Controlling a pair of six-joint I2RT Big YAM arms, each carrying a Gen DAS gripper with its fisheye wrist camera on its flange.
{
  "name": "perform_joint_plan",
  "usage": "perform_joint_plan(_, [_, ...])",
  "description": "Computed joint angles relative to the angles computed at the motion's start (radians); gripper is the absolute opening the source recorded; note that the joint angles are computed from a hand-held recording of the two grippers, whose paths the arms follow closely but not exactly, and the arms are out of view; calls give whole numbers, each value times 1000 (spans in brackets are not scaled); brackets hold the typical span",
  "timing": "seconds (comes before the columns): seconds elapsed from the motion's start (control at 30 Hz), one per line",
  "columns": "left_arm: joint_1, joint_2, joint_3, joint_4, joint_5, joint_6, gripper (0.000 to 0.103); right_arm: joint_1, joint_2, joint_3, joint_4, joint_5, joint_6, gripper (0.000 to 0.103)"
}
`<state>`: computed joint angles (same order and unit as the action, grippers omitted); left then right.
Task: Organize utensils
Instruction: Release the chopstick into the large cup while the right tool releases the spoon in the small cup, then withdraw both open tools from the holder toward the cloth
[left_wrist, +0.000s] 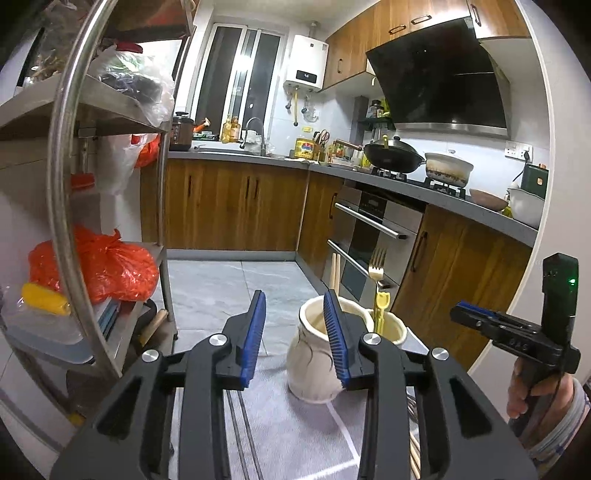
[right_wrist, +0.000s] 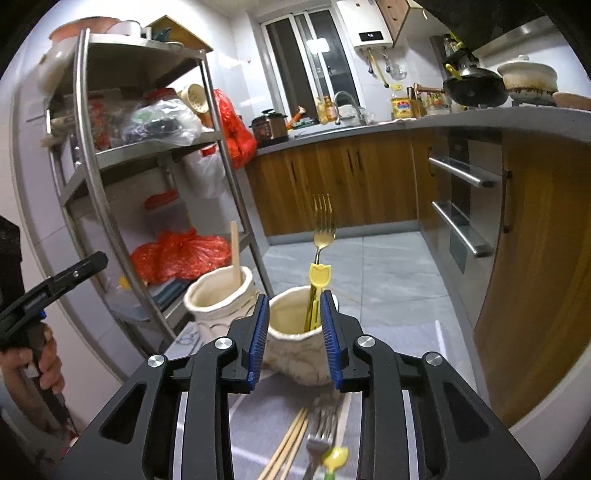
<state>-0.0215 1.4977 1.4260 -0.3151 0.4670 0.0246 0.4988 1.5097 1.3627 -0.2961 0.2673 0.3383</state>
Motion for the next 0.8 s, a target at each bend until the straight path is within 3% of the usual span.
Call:
perform_joint_plan(0.1, [4, -31, -30, -15, 2, 15, 35, 17, -34, -28, -6, 28, -10, 37])
perform_joint_plan(0.17, [1, -52, -54, -19, 2, 20, 42, 28, -58, -51, -8, 50, -18, 42])
perform_joint_plan(0.4, [-29, -117, -145, -24, -47, 59, 72, 52, -122, -135, -13, 89, -16, 78])
perform_joint_plan(0.53, [-55, -139, -179, -34, -85, 81, 83, 62, -140, -164, -26, 100, -13, 89])
perform_joint_plan(0.8, [-88, -150, -202, -49, -115, 108, 89, 72, -139, -186, -66, 113, -11, 92])
